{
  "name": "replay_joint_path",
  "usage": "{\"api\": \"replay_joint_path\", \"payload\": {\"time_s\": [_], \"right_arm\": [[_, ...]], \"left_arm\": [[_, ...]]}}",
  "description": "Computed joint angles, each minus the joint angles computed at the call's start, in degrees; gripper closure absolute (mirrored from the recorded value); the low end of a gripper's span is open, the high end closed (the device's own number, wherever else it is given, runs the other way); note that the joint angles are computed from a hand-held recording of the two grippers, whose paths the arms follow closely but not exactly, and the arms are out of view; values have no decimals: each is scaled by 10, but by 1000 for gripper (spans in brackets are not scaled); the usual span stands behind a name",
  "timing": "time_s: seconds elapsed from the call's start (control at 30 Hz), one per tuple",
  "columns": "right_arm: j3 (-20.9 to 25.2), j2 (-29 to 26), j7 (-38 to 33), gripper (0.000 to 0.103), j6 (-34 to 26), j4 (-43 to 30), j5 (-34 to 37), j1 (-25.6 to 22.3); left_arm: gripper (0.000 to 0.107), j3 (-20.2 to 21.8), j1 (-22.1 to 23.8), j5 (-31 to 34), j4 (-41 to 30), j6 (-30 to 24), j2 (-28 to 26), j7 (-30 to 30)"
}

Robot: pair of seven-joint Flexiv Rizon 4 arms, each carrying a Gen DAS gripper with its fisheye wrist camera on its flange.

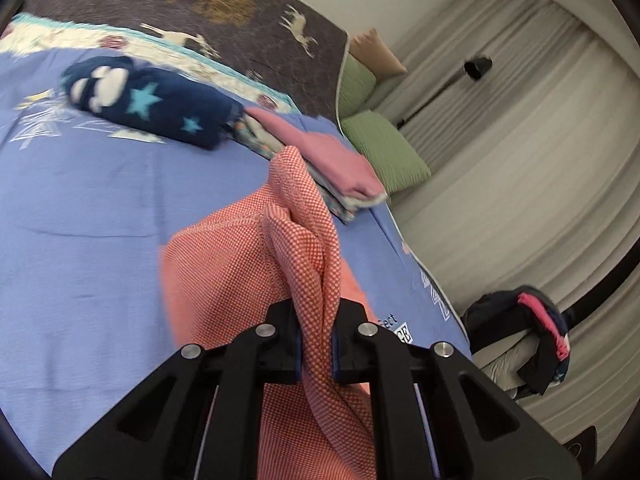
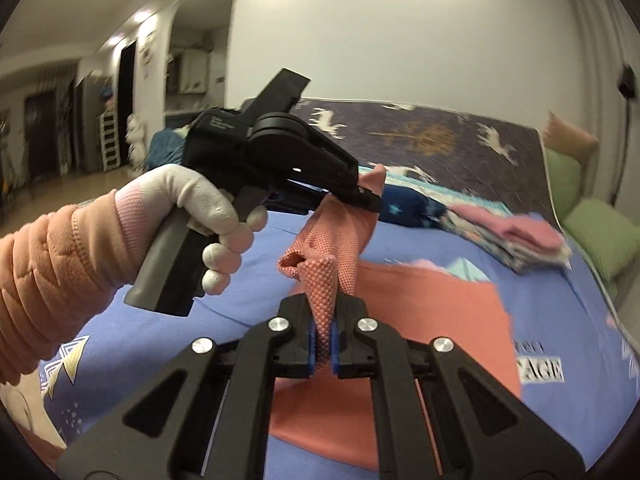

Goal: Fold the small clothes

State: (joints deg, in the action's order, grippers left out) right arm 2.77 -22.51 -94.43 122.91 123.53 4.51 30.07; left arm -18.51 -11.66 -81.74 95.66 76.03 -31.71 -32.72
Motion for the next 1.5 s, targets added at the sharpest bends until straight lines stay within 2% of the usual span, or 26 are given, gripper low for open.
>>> {"api": "replay_joint_path", "payload": {"time_s": [0.17, 0.3, 0.4, 0.43, 0.53, 0.57, 0.67, 0.7, 0.77, 0.83, 0.9, 0.93, 1.03, 1.1, 1.17, 1.2, 1.23, 1.37, 1.47, 1.5], "right_arm": [[65, -14, 118, 98, 24, 28, -102, -144], [87, -27, 212, 98, 42, 53, -193, -227], [88, -38, 269, 98, 51, 66, -254, -271], [84, -41, 278, 98, 54, 70, -260, -272], [88, -52, 331, 98, 66, 81, -316, -310], [91, -57, 353, 98, 70, 83, -341, -327], [90, -70, 408, 97, 71, 78, -422, -366], [88, -72, 423, 93, 67, 77, -441, -372], [93, -84, 475, 90, 65, 69, -502, -402], [95, -101, 537, 88, 75, 55, -575, -440], [87, -108, 579, 86, 84, 49, -617, -456], [80, -109, 590, 86, 90, 50, -626, -458], [57, -103, 603, 85, 104, 60, -635, -453], [41, -99, 610, 85, 108, 62, -648, -448], [29, -90, 607, 85, 110, 67, -655, -442], [24, -86, 603, 85, 113, 69, -657, -441], [20, -83, 596, 85, 119, 70, -659, -439], [15, -64, 540, 85, 148, 69, -656, -420], [13, -68, 547, 85, 171, 52, -692, -412], [10, -68, 552, 85, 161, 47, -696, -402]], "left_arm": [[97, 38, -41, 196, -69, -20, -60, -157], [97, 82, -77, 327, -132, -60, -104, -261], [97, 140, -116, 430, -197, -104, -141, -344], [96, 155, -127, 458, -217, -118, -153, -365], [95, 172, -142, 513, -251, -142, -173, -403], [92, 177, -145, 530, -263, -150, -180, -414], [65, 188, -156, 576, -289, -161, -191, -444], [62, 193, -159, 591, -294, -158, -192, -454], [58, 193, -160, 614, -293, -145, -187, -466], [55, 186, -157, 634, -270, -109, -168, -471], [46, 181, -152, 656, -231, -69, -142, -478], [42, 184, -152, 670, -208, -48, -128, -486], [41, 200, -155, 716, -128, 8, -81, -510], [38, 237, -173, 762, -75, 38, -52, -540], [31, 301, -213, 821, -36, 62, -32, -580], [30, 339, -237, 856, -15, 68, -23, -610], [30, 358, -250, 869, -1, 68, -16, -624], [30, 337, -229, 892, 68, 82, 18, -659], [30, 306, -202, 895, 107, 113, 35, -679], [30, 292, -190, 891, 116, 123, 38, -678]]}}
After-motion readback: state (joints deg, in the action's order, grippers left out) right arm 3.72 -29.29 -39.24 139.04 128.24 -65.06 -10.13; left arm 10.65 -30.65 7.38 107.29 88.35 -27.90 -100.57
